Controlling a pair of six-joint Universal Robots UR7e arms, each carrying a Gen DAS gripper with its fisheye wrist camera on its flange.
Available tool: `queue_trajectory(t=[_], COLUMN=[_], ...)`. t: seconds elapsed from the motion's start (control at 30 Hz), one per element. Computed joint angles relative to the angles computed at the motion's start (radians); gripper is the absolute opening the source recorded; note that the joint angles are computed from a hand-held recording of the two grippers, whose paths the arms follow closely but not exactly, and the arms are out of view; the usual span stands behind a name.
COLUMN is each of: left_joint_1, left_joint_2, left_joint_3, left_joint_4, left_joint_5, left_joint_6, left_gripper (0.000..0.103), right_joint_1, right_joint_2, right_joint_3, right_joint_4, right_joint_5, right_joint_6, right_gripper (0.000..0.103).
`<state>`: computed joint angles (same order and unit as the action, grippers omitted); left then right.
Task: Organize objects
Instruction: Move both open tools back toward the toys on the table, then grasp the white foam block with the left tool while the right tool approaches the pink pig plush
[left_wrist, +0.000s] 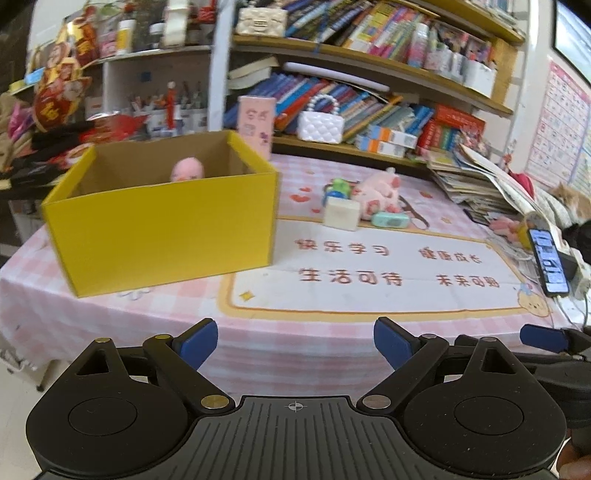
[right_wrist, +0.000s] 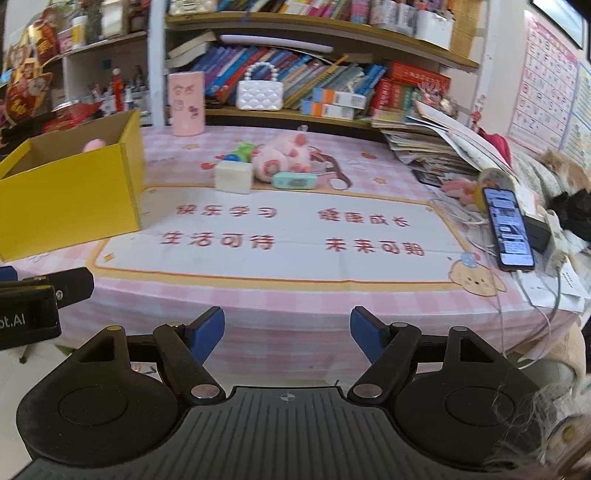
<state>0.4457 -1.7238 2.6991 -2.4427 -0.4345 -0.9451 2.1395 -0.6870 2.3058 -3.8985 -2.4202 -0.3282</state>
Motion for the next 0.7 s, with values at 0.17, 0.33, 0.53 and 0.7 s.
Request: queue_trajectory(t=[0.17, 0.33, 0.53, 0.7], left_joint_1=[0.048, 0.096, 0.155, 0.203], left_joint_2=[0.164, 0.278, 0.418, 0.523], left_joint_3=[-0.029, -0.074, -0.148, -0.221], left_joint_4=[-0.255, -0.385, -0.538, -0.634], left_joint_5=[-0.013, -0.019, -0.01, -0.007], left_joint_6=[0.159, 0.245, 0.344, 0.421], left_gripper=[0.094, 0.094, 0.094, 0.094], right_joint_1=[-0.048, -0.094, -0.149, -0.194], right_joint_2=[-0.024, -0.049, -0.075, -0.089], right_joint_3=[-0.012, -0.034, -0.075, -0.121], right_joint_4=[0.01, 0.041, 0.098, 0.134], right_joint_5=[0.003, 0.032, 0.085, 0.139], right_joint_6=[-0.015, -0.04, -0.086, -0.137], right_gripper=[0.073, 0.073, 0.073, 0.073])
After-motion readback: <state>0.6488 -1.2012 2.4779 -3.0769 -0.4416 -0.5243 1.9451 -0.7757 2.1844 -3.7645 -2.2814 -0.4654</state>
